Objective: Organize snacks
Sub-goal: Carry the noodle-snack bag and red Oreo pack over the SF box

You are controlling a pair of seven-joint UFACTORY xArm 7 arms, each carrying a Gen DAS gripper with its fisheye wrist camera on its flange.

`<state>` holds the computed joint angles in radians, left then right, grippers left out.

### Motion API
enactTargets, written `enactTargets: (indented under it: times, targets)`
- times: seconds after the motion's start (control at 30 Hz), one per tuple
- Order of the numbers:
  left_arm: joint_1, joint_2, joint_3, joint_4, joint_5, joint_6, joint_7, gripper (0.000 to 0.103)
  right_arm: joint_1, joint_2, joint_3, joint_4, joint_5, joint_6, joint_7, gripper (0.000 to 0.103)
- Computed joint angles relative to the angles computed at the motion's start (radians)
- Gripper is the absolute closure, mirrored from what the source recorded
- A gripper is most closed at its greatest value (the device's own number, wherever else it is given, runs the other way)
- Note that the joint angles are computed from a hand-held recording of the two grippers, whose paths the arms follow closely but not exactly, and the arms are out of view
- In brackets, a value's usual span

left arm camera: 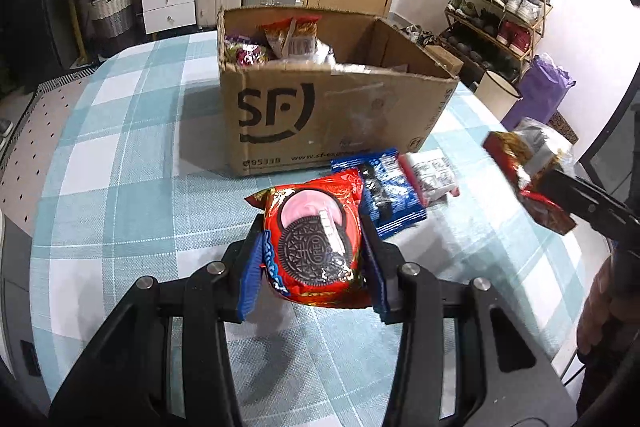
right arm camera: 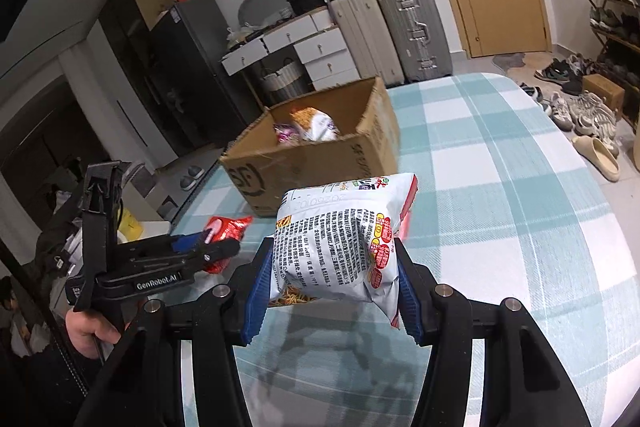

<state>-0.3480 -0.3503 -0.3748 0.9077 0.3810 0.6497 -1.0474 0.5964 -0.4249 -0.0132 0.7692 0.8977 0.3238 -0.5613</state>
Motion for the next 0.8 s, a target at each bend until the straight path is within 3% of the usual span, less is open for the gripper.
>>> enactTargets:
  times: [0.33,0.5,0.8]
  targets:
    - [0.011,-0.045,0.018,0.026,-0.039,0.002,0.044,0.062,-0.005,0.056,0.022,0.124,-0.022,0.052,-0.004,0.048]
    - [-0.005,-0.048,0.067,0.047,-0.142,-0.027,0.126,0.062,-0.023,0.105,0.035,0.21,0.001,0.085,-0.015,0.048]
    - [0.041,0.013,0.055,0.184,-0.127,0.014,0.179,0.062,-0.082,0.204,0.093,0.359,-0.025,0.118,-0.005,0.048]
